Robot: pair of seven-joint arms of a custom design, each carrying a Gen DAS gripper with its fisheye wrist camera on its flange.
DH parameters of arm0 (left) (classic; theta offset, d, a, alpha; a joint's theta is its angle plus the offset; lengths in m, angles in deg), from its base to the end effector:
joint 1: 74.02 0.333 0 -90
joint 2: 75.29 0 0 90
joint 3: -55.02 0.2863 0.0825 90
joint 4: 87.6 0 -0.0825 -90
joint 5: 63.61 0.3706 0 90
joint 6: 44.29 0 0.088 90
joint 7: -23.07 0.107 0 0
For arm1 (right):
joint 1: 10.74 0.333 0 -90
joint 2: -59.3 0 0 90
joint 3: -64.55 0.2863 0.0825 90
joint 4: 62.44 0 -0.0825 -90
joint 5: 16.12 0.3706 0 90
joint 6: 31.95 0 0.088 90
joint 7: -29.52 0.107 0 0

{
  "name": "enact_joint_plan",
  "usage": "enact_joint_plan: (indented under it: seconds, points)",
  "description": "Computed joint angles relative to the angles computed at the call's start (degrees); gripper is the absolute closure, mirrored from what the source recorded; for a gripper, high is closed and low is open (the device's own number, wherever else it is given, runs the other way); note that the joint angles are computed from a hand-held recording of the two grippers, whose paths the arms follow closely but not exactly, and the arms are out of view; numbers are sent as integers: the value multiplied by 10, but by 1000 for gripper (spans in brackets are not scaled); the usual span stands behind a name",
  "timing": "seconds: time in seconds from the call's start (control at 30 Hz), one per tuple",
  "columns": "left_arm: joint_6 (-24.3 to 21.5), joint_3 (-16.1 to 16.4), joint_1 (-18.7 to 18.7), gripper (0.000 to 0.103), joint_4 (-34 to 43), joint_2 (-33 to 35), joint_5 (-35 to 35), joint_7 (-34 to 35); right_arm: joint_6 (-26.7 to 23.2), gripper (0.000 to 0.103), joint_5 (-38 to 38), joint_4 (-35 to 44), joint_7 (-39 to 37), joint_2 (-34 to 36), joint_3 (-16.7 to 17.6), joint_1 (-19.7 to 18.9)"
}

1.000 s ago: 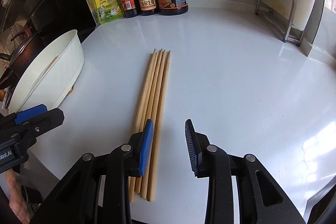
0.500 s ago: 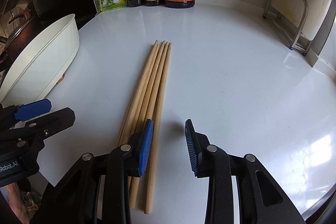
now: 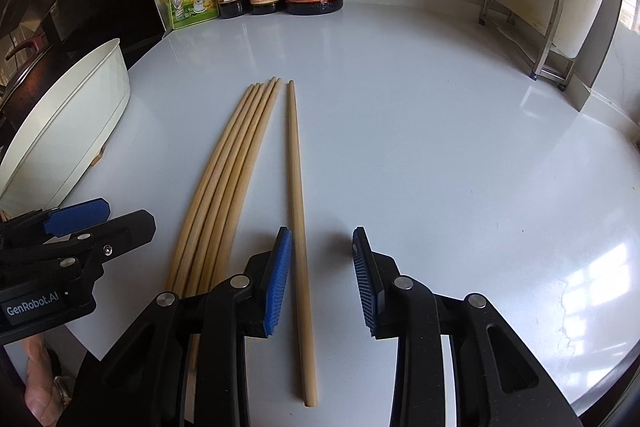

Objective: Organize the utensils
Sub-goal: 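Separate one chopstick from the bundle with the right tool while the left tool hovers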

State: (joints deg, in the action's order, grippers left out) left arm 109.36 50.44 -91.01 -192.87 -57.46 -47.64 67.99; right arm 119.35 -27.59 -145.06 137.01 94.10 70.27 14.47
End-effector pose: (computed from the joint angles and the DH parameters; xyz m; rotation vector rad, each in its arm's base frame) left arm 0.6039 -0.2436 0.3994 -2.1637 1.7609 -0.6980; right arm 0.6321 0.3661 0.3853 -2.1202 1.4900 -0.4010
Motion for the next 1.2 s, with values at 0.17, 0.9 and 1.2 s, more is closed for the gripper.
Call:
enact_joint_plan:
  seconds: [0.17,0.9,1.2]
  points:
    - [-2,3,-6,35,20,15,4,0,11,73,11,-15,-9,-8,7,-11]
    - [-100,20,-45,31,95,58,98,-45,22,73,16,-5,-8,0,2,-16]
    - [-125,17,-40,31,128,78,99,-46,4,73,5,26,-17,19,-3,-8]
